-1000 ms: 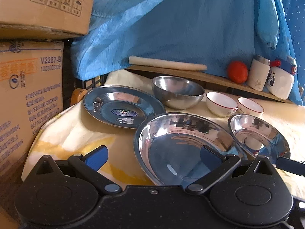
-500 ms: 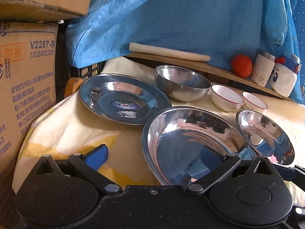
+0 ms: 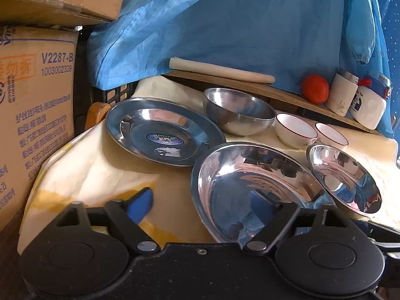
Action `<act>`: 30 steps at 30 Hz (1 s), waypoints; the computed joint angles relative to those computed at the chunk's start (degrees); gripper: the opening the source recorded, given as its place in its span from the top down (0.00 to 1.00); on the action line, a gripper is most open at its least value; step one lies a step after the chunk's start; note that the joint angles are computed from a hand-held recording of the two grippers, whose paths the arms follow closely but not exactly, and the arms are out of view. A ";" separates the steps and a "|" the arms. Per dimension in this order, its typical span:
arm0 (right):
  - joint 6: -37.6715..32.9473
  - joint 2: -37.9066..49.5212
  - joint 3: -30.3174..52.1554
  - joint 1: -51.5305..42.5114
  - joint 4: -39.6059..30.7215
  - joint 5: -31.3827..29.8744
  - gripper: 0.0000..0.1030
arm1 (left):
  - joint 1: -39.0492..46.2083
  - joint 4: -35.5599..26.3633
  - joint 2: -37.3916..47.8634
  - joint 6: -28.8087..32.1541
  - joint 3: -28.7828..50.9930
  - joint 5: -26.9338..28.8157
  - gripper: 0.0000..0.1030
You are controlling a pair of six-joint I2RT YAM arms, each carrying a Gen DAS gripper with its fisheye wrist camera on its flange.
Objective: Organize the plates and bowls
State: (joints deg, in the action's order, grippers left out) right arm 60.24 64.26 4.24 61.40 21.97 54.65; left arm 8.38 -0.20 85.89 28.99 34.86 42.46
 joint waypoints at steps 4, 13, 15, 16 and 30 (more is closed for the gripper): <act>2.39 0.14 0.70 0.85 -2.26 2.03 0.35 | 0.58 -2.21 0.38 0.36 1.01 1.60 0.32; 9.39 0.45 2.24 2.89 -8.81 6.23 0.53 | 1.70 -5.60 2.08 -1.64 2.78 3.94 0.68; 11.68 1.03 2.76 3.46 -10.71 7.14 0.60 | 2.05 -5.01 2.15 -3.04 2.63 3.95 0.78; 12.61 1.40 3.05 3.71 -11.42 7.42 0.65 | 2.34 -5.05 2.23 -3.57 2.63 4.16 0.81; 16.03 2.67 5.02 8.31 -16.10 10.78 0.75 | 8.72 -6.47 -3.39 -1.25 -1.32 8.53 0.85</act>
State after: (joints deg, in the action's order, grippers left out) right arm 76.27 66.93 9.26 69.71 5.87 65.43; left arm 17.10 -6.67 82.50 27.74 33.54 50.98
